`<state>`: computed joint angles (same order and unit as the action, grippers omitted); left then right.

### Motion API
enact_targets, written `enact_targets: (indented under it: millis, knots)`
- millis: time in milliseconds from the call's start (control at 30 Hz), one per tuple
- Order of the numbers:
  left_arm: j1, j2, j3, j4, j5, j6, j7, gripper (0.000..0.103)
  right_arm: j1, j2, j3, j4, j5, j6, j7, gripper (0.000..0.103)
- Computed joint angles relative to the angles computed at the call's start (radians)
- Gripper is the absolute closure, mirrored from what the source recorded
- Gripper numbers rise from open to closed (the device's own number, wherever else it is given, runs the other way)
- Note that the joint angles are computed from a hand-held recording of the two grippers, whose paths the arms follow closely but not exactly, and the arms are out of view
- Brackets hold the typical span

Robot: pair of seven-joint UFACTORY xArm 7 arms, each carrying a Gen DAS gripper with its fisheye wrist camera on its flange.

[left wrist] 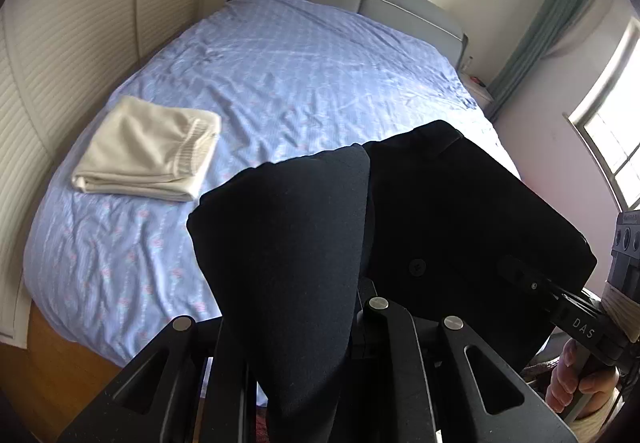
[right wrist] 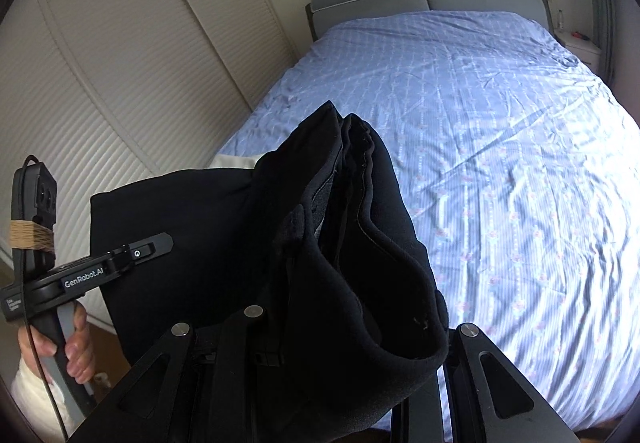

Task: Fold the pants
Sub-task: 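Lift the trousers bundle with both grippers and carry it toward the cream garment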

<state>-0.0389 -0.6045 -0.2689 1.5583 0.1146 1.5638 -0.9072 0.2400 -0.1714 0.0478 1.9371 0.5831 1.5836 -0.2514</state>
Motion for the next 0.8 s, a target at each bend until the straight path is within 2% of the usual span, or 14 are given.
enact_targets:
  millis: [167,300,433,533,667,800]
  knots:
    - [-0.007,-0.158,0.136,-0.113,-0.007,0.027,0.137,0.085,0.071,-0.021,0.112,-0.052,-0.060,-0.094,0.116,0.077]
    - [-0.004,-0.227,0.268,-0.142,-0.004,0.055,0.336,0.085,0.155,-0.034,0.229,-0.101,-0.172,-0.219,0.311,0.077]
    - [0.018,-0.240,0.385,-0.097,0.001,0.109,0.494,0.085,0.235,0.009,0.313,-0.098,-0.260,-0.304,0.503,0.077]
    - [0.043,-0.231,0.450,-0.063,-0.014,0.123,0.562,0.085,0.295,0.072,0.339,-0.041,-0.316,-0.322,0.590,0.077]
    - [0.087,-0.214,0.527,-0.034,-0.045,0.131,0.617,0.085,0.378,0.140,0.349,0.021,-0.390,-0.343,0.613,0.077]
    - [0.122,-0.184,0.577,-0.007,-0.056,0.149,0.693,0.085,0.441,0.214,0.332,0.076,-0.405,-0.365,0.638,0.077]
